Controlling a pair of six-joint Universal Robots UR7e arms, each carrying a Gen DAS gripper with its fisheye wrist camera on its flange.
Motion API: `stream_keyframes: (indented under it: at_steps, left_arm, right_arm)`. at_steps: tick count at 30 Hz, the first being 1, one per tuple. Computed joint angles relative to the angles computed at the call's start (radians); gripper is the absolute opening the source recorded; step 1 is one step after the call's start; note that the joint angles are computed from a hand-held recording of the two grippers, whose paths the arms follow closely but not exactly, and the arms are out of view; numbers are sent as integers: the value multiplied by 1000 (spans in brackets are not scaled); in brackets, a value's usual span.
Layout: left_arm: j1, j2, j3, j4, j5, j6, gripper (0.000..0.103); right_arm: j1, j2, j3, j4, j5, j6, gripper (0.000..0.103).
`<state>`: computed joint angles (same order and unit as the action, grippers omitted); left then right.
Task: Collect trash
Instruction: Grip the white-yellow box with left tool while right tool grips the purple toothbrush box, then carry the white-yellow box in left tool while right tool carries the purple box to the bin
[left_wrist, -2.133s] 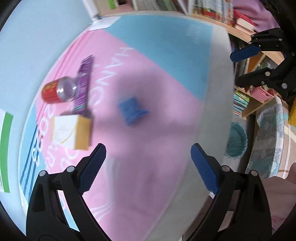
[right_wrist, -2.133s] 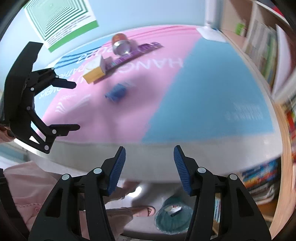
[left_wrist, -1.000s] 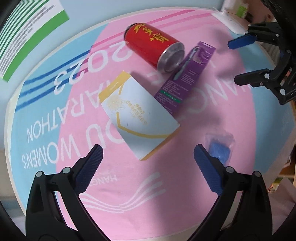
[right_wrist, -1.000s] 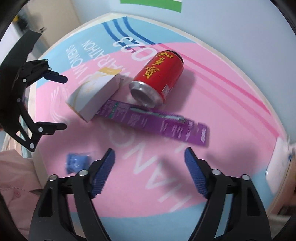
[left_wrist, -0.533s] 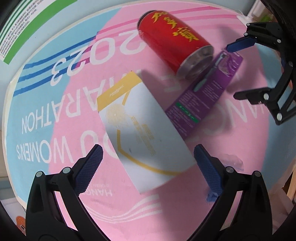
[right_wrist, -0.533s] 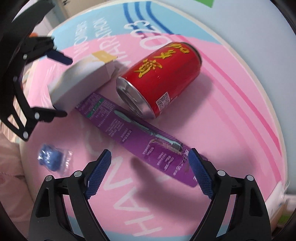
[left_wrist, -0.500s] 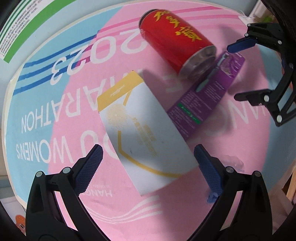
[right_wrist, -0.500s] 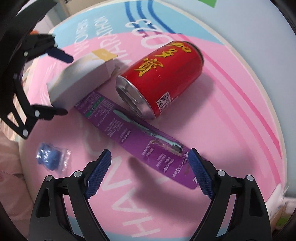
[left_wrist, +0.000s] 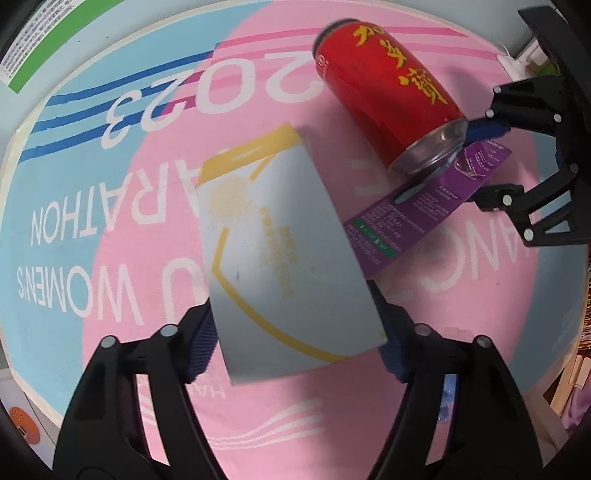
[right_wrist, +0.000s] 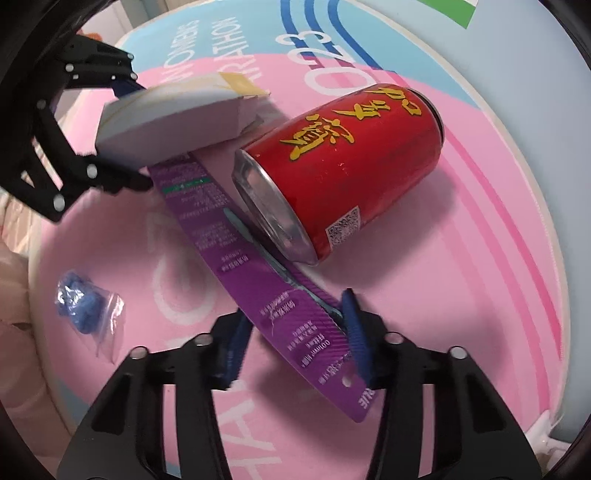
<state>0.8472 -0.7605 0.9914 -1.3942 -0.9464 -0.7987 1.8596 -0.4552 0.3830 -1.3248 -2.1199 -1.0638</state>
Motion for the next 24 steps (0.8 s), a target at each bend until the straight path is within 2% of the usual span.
stream_keyframes:
  at_steps: [2, 5, 11, 16, 24]
  left_arm:
    - [4, -15, 12, -13, 4, 3, 66]
    - [4, -31, 26, -27, 19, 12, 66]
    - [1, -61, 56, -48, 31, 30, 64]
    - [-42, -97, 107, -41, 24, -2, 64]
    - [-80, -91, 132, -52, 49, 63, 64]
  right_arm:
    - [3, 2, -11, 30, -11, 8, 38]
    - [4, -46, 65, 2, -27, -9, 30]
    - [-4, -131, 166, -32, -47, 28, 29]
    - [-11, -184, 214, -45, -51, 81, 29]
    - [-10, -269, 313, -118, -43, 175, 29]
